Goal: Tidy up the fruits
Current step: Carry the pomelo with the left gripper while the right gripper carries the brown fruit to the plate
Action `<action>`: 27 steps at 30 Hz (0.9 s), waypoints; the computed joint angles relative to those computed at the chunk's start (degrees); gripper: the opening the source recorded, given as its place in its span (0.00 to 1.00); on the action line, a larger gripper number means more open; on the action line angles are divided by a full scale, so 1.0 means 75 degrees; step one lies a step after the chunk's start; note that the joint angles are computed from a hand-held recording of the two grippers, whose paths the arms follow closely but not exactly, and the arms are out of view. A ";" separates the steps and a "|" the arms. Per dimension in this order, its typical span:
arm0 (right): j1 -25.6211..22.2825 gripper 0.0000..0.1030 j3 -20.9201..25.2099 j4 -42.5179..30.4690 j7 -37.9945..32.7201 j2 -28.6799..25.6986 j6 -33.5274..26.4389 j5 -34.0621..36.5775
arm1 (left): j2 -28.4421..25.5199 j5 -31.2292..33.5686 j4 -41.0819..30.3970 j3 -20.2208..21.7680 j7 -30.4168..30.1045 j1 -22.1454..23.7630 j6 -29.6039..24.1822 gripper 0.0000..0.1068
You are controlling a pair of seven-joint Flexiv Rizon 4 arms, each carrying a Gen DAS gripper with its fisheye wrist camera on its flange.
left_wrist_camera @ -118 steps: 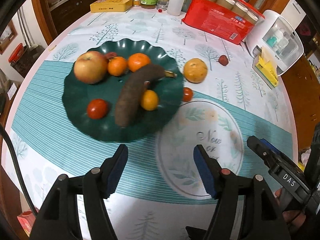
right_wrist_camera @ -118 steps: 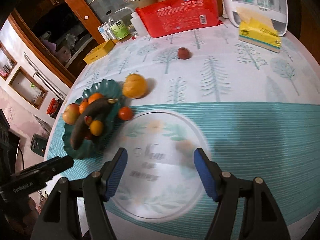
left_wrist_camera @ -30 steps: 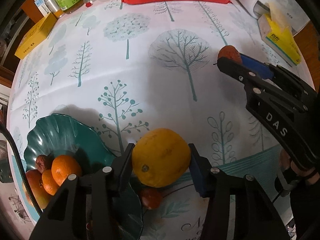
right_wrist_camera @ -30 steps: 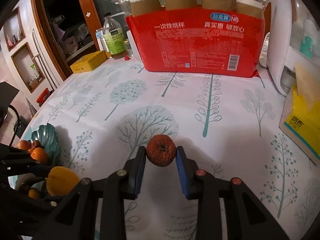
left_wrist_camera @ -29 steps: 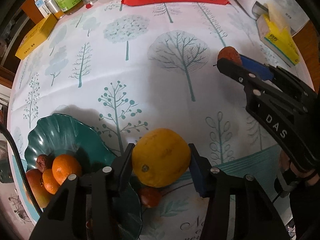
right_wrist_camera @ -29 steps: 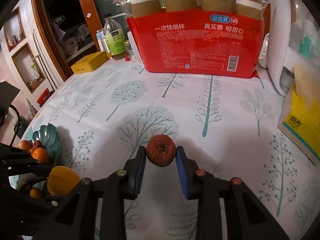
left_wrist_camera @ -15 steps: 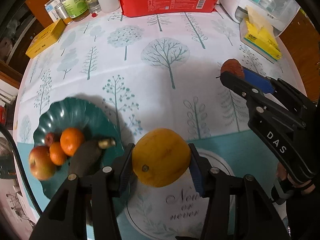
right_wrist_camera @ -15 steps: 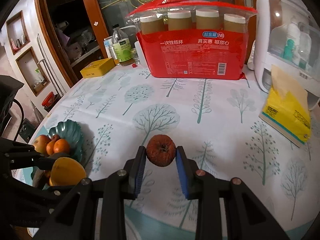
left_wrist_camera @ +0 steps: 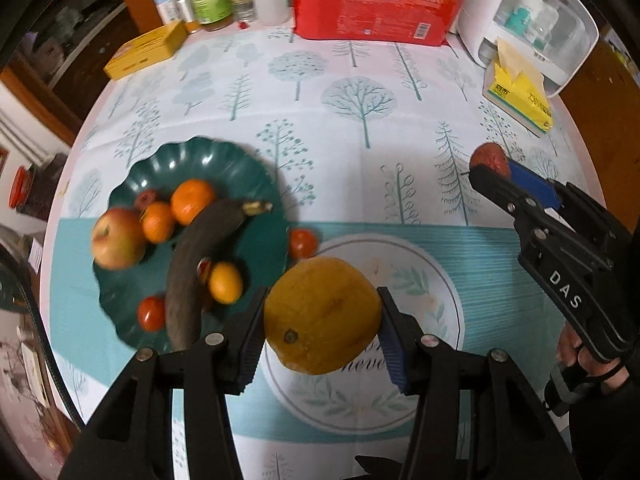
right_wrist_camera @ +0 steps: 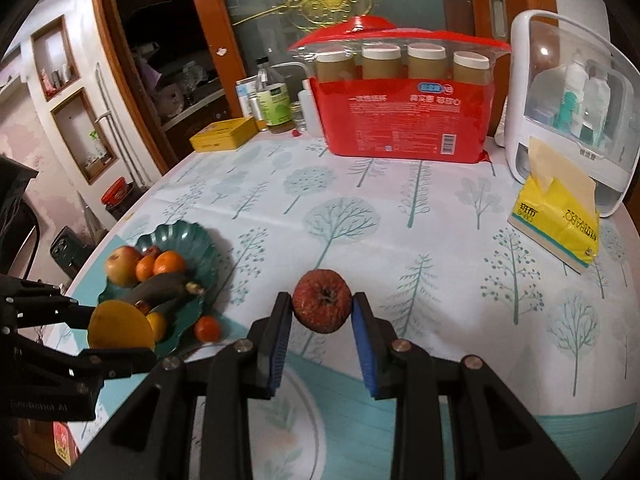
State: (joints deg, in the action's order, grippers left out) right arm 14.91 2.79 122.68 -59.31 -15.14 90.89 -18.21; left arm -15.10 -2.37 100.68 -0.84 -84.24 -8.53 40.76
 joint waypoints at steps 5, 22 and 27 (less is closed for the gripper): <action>-0.0249 0.30 0.0594 0.0174 -0.0317 0.0214 -0.0043 0.0367 | 0.0539 0.0033 0.0654 0.0112 -0.0293 0.0009 0.0188 0.47; -0.0179 0.30 0.1918 0.0355 -0.1654 0.0491 -0.0437 0.2221 | 0.1617 0.0113 0.2181 0.0350 -0.0705 0.0564 0.0403 0.47; 0.0314 0.30 0.1692 0.0340 -0.1377 0.0446 -0.0466 0.2039 | 0.1624 -0.0141 0.2349 0.0456 -0.0206 0.0859 0.0519 0.47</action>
